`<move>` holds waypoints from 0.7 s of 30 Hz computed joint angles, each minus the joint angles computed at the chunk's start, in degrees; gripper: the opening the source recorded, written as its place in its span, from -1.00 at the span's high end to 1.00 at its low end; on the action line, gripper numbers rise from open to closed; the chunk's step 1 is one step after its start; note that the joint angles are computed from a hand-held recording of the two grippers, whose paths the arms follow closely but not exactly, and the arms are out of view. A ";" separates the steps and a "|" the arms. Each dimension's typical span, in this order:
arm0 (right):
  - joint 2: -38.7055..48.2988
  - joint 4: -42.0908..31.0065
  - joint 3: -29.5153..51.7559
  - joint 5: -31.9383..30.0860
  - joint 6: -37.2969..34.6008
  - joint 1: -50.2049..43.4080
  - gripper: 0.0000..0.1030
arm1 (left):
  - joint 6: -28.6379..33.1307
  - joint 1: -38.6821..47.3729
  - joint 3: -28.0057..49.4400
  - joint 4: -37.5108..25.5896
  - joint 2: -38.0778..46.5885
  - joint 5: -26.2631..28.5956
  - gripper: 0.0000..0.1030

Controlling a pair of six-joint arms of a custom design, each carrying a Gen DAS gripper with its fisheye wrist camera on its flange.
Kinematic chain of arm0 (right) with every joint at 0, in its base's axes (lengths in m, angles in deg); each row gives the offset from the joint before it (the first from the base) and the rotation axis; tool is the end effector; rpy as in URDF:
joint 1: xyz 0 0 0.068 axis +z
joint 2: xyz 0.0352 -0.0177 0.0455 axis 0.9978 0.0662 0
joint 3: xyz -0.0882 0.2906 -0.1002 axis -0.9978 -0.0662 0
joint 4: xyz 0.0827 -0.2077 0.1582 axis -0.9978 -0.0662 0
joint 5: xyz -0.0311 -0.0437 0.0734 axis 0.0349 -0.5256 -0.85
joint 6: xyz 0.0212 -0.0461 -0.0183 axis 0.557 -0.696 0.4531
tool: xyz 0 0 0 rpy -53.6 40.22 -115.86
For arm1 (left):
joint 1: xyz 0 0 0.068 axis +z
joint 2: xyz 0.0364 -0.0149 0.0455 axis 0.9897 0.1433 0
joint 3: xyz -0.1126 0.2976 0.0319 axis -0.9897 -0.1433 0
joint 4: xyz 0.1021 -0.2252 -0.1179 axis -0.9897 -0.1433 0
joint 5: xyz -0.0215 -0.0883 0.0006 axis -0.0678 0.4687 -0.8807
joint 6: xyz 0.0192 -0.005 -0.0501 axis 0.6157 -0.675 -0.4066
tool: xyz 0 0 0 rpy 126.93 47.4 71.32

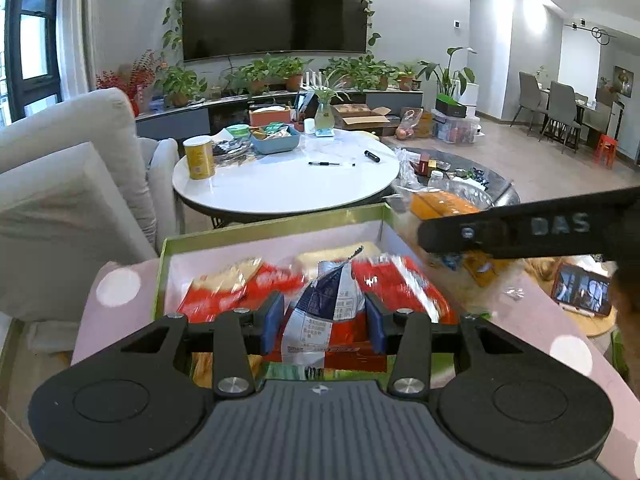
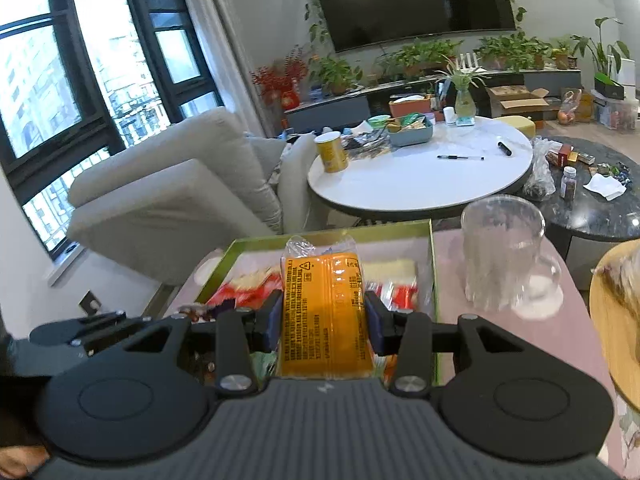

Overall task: Organize snacks
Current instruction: 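Lower both held snacks into the green box and open both tools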

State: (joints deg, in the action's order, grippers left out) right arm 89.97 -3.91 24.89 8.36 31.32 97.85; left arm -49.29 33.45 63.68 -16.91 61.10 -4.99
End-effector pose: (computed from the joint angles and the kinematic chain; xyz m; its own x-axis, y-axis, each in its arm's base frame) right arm 0.2303 0.0612 0.2183 -0.6340 -0.0439 -0.7721 -0.4263 0.8529 0.3015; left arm 0.1592 -0.1474 0.2242 -0.5476 0.0354 -0.8360 0.0667 0.9978 -0.0014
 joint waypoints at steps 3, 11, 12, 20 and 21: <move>5.10 2.29 2.45 1.42 0.20 0.14 0.20 | 4.92 5.63 1.44 5.64 4.15 4.70 0.22; 17.57 6.19 7.79 3.05 0.88 -0.47 0.20 | 10.17 15.04 6.73 13.40 16.84 13.13 0.22; 18.47 6.46 8.14 3.24 1.04 -0.38 0.20 | 10.40 15.69 7.23 13.88 17.97 13.61 0.22; 22.20 7.52 9.64 2.85 1.96 -0.52 0.20 | 11.31 17.52 9.67 15.97 24.33 14.39 0.22; 22.54 7.14 10.21 3.04 2.08 -0.27 0.20 | 11.32 17.49 9.88 15.92 24.76 14.30 0.22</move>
